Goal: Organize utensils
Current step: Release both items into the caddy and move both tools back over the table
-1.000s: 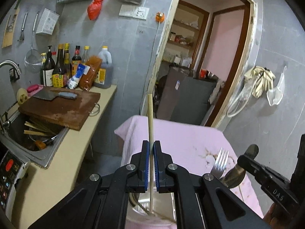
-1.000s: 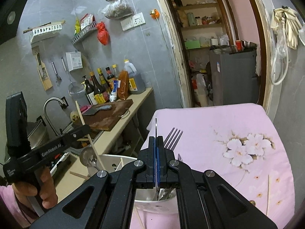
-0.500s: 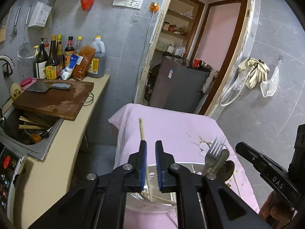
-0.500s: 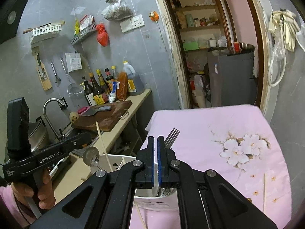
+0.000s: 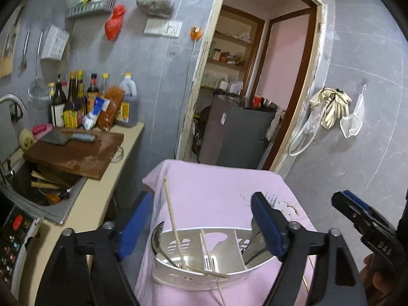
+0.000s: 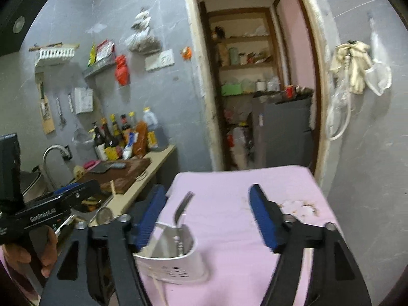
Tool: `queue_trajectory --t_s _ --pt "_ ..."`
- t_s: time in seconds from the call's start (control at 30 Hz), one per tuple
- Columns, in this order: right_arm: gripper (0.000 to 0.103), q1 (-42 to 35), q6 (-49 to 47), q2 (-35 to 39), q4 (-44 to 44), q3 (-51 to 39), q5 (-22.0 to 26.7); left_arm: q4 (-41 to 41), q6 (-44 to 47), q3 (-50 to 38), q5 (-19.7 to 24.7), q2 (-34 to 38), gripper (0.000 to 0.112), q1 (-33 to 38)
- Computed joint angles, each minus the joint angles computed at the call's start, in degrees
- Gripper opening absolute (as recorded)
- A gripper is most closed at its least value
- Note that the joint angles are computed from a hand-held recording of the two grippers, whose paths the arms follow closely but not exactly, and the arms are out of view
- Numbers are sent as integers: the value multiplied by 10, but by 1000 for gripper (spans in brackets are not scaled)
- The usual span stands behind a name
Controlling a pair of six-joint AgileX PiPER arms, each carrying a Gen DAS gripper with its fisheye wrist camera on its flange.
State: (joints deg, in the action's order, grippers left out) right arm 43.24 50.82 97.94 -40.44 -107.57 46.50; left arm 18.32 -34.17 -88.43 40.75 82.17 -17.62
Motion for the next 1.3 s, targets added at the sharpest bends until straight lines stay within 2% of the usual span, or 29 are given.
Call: queue_trajectory --t_s 0.17,0.23,0.4,0.67,0.9,1.13,1.3 --pt "99 -2 61 -60 -93 68 3 138 -104 -5 15 5 98 -76" --pt "100 -7 68 -82 -114 92 11 184 -138 -12 28 13 100 -107" --pt "100 -50 34 -125 -76 134 13 221 -164 -45 60 43 100 -167" --pt "100 -153 -42 -178 6 208 -33 257 -201 -102 93 105 100 -247" --pt "100 -250 -194 -183 142 237 -91 295 -271 -139 112 165 100 -291" --pt "100 -337 -383 -146 313 278 -143 309 -334 -169 146 236 100 -311" --pt "100 -374 -507 -103 420 322 -167 265 -323 -166 138 273 100 -307"
